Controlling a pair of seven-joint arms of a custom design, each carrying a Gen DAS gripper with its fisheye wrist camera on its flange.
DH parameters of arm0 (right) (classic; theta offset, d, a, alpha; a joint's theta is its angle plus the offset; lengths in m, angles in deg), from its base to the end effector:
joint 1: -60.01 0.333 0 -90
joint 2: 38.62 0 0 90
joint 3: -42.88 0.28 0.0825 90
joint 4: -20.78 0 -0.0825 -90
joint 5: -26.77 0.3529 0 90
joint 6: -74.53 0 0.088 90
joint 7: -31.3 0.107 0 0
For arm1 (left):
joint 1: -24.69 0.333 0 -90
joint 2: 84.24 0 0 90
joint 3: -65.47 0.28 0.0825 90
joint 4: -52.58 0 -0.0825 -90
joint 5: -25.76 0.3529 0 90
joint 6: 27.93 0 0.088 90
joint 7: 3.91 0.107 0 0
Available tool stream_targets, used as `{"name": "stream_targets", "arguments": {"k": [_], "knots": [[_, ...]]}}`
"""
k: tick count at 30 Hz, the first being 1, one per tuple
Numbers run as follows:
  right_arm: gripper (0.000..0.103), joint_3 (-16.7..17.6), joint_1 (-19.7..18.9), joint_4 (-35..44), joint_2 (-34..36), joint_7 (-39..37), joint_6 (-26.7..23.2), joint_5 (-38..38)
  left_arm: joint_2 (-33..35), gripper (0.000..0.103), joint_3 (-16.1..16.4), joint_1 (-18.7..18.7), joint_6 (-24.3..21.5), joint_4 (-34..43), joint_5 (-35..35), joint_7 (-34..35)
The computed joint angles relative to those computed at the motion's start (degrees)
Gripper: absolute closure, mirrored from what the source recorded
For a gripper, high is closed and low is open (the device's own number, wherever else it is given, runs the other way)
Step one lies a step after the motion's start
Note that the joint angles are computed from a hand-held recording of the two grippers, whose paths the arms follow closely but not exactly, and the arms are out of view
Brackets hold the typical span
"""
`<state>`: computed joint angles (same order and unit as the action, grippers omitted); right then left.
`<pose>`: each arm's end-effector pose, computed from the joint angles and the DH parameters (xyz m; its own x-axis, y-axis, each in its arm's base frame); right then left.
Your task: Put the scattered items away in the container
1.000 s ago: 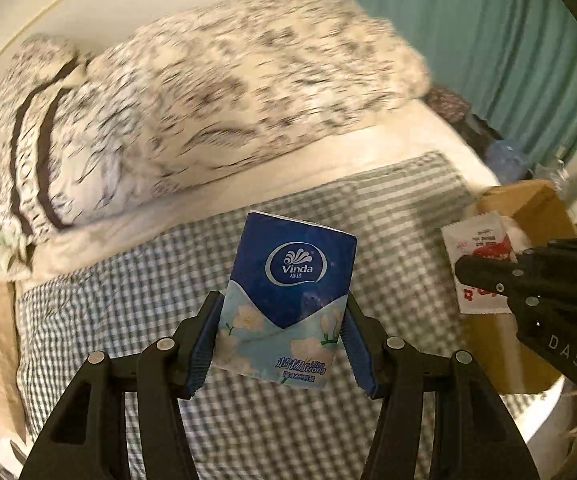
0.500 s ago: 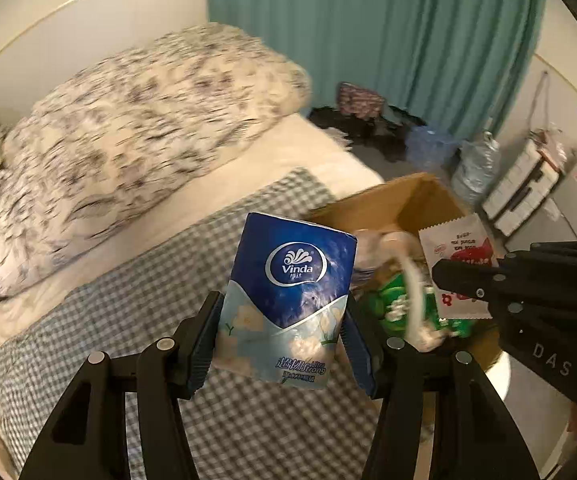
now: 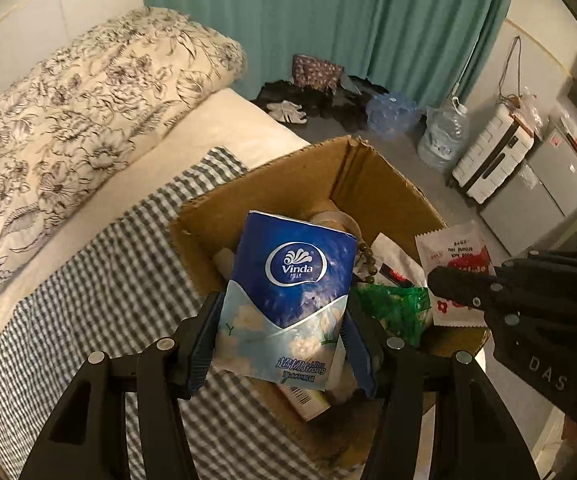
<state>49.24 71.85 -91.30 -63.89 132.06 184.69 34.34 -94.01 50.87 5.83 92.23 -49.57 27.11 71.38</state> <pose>0.3994 0.1525 0.6589 0.1374 -0.9781 -0.1564 -0.9262 -0.0709 -0.3702 0.4277 -0.2945 0.6340 -0.3461 -0.9367 0.0528 -0.8401 0.2844 -0.4620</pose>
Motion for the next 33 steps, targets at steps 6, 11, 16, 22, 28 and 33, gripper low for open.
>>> {"name": "stream_targets", "arguments": {"k": [6,11,16,22,28,33], "knots": [[0.097,-1.7,-0.8,-1.1,0.7,-1.3,0.9,1.3,3.1,0.038,-0.4,-0.3,-2.0,2.6,-0.4,-0.1],[0.027,-1.9,-1.6,-1.4,0.8,-0.3,4.8,2.9,4.7,0.004,-0.2,0.0,-5.5,5.7,-2.8,1.7],[0.025,-1.7,-1.7,-0.5,1.8,0.4,7.1,2.8,4.1,0.004,-0.5,0.5,-7.0,5.5,1.6,-1.2],[0.024,-1.3,-0.7,1.7,3.2,0.0,6.4,2.6,0.2,0.004,-1.0,2.0,-9.6,3.4,12.3,-12.1],[0.011,-0.2,0.6,4.2,3.8,-0.4,5.5,1.7,-6.4,0.002,0.0,4.8,-11.4,0.0,18.1,-19.3],[0.001,1.2,2.3,5.9,3.8,-1.2,5.2,0.5,-12.0,0.000,1.8,7.1,-12.1,-3.8,16.2,-22.6]]}}
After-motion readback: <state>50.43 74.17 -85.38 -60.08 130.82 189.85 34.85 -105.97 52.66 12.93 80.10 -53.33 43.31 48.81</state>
